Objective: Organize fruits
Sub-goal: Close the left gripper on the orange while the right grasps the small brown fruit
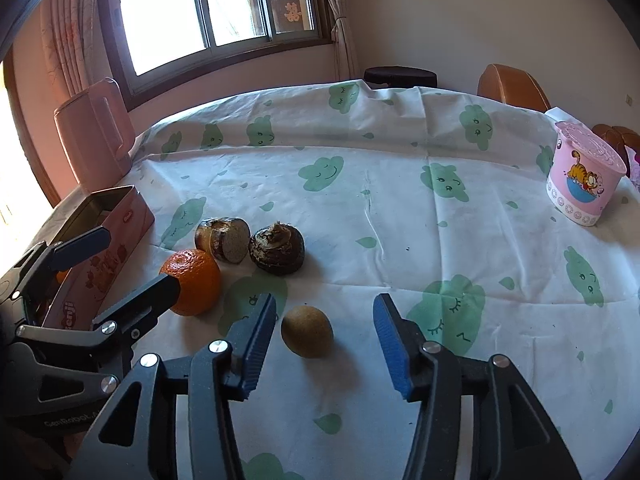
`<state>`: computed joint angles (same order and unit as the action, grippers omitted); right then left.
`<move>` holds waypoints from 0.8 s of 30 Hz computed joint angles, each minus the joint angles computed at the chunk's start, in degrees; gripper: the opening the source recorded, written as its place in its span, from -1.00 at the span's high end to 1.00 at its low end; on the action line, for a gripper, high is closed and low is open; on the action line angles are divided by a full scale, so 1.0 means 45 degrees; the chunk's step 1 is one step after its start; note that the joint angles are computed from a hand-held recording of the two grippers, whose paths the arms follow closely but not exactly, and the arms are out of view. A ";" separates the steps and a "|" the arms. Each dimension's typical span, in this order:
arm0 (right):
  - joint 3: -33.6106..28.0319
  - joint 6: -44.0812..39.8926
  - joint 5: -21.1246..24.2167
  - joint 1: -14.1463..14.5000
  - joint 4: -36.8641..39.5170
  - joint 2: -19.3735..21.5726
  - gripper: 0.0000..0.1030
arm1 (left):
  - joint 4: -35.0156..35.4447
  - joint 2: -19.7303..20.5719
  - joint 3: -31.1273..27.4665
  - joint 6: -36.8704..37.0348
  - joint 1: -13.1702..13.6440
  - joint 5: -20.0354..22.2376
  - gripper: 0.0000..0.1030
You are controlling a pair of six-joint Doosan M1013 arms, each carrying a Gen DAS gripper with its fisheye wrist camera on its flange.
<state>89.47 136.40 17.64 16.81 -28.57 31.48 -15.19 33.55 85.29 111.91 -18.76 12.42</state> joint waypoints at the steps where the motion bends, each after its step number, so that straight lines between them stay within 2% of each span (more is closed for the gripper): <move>1: 0.0028 -0.0100 -0.0024 -0.0012 0.0113 -0.0017 -0.04 | -0.0424 0.0033 -0.0058 0.0336 0.0038 0.0147 -0.86; 4: 0.0069 -0.0440 -0.0014 0.0008 0.0282 -0.0045 -0.04 | -0.1325 0.0067 -0.0115 0.0873 0.0147 0.0329 -0.86; 7: -0.0091 -0.0549 0.0412 0.0141 -0.0062 0.0039 -0.01 | -0.1394 0.0087 -0.0145 0.0853 0.0168 0.0421 -0.86; 8: -0.0183 -0.0789 0.0586 0.0178 0.0007 0.0088 0.09 | -0.1353 0.0077 -0.0127 0.0847 0.0157 0.0395 -0.86; 11: -0.0411 -0.1734 0.1009 0.0216 0.0662 0.0225 0.22 | -0.1044 0.0084 -0.0129 0.0670 0.0115 0.0369 -0.85; 13: -0.0388 -0.1920 0.0938 0.0186 0.0877 0.0216 0.44 | -0.0890 0.0108 -0.0171 0.0618 0.0093 0.0467 -0.85; 15: -0.0335 -0.1945 0.0814 0.0157 0.0973 0.0187 0.44 | -0.1070 0.0145 -0.0245 0.0935 0.0086 0.0653 -0.79; 24: 0.0043 0.0714 0.0418 0.0121 -0.0943 -0.0044 0.44 | -0.1362 0.0550 -0.0964 0.1483 0.0083 0.2224 -0.42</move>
<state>89.67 139.61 19.52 17.36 -32.81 31.28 -21.32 36.03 80.96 118.58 -18.38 22.42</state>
